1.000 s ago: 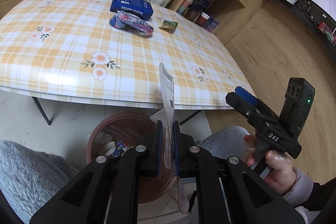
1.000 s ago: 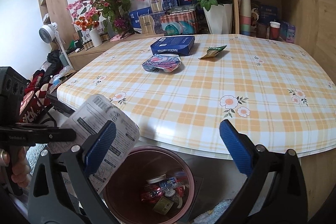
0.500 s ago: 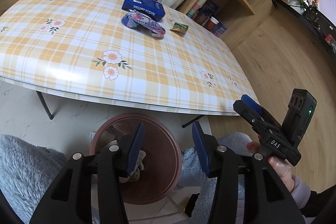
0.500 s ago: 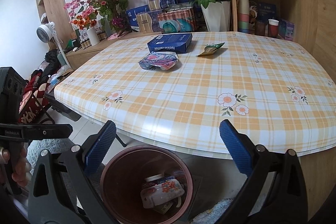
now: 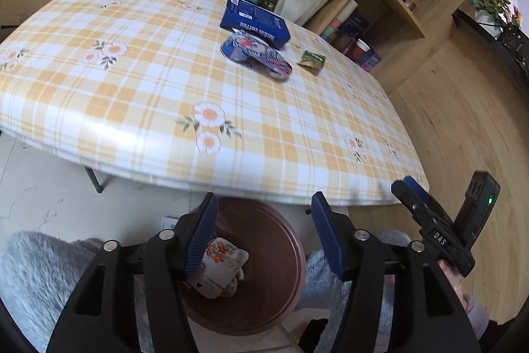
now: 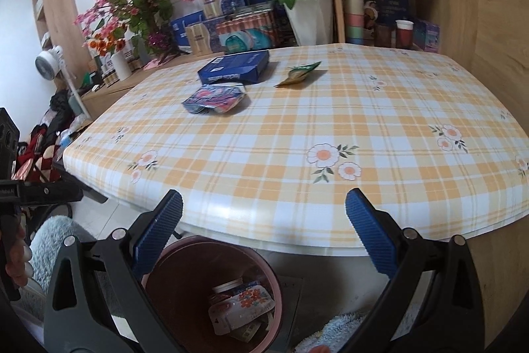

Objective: Collect trash
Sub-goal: 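Reach the left gripper to the blue-white snack bag and grasp it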

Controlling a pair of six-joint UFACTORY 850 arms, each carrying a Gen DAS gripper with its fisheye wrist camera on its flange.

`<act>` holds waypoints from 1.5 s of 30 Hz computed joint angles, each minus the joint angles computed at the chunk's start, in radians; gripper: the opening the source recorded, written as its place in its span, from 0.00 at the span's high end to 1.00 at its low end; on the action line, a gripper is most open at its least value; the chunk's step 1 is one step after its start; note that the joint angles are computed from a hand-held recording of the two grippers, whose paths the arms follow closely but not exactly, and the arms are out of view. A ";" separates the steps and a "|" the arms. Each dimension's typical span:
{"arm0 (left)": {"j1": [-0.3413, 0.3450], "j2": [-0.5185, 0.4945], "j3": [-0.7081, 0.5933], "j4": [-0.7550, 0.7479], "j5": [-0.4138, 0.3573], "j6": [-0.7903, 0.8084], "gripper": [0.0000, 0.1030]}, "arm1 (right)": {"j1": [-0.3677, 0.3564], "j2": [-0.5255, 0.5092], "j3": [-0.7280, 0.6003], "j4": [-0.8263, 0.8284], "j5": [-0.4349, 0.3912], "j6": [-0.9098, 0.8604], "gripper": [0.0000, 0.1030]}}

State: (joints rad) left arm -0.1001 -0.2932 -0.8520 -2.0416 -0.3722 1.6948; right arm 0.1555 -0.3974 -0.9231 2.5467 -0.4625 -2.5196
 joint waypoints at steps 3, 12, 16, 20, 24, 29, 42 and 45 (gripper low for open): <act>-0.002 -0.024 -0.051 0.038 0.029 -0.038 0.31 | -0.014 -0.022 -0.021 -0.011 -0.014 0.024 0.06; 0.005 -0.194 -0.331 0.365 0.034 -0.439 0.11 | -0.055 -0.130 -0.182 -0.381 -0.015 0.320 0.06; 0.013 -0.297 -0.465 0.434 0.004 -0.596 0.11 | -0.053 -0.167 -0.254 -0.418 0.038 0.339 0.06; 0.019 -0.417 -0.608 0.486 -0.043 -0.763 0.22 | -0.058 -0.213 -0.328 -0.478 0.079 0.413 0.06; 0.018 -0.488 -0.688 0.466 -0.059 -0.836 0.31 | -0.072 -0.256 -0.395 -0.621 0.083 0.539 0.06; 0.018 -0.545 -0.751 0.409 -0.051 -0.862 0.39 | -0.104 -0.301 -0.458 -0.771 0.042 0.740 0.06; 0.027 -0.602 -0.790 0.241 -0.042 -0.726 0.93 | -0.122 -0.353 -0.554 -0.951 0.023 0.974 0.06; 0.023 -0.560 -0.756 0.211 -0.024 -0.578 0.96 | -0.122 -0.388 -0.622 -1.048 -0.010 1.066 0.14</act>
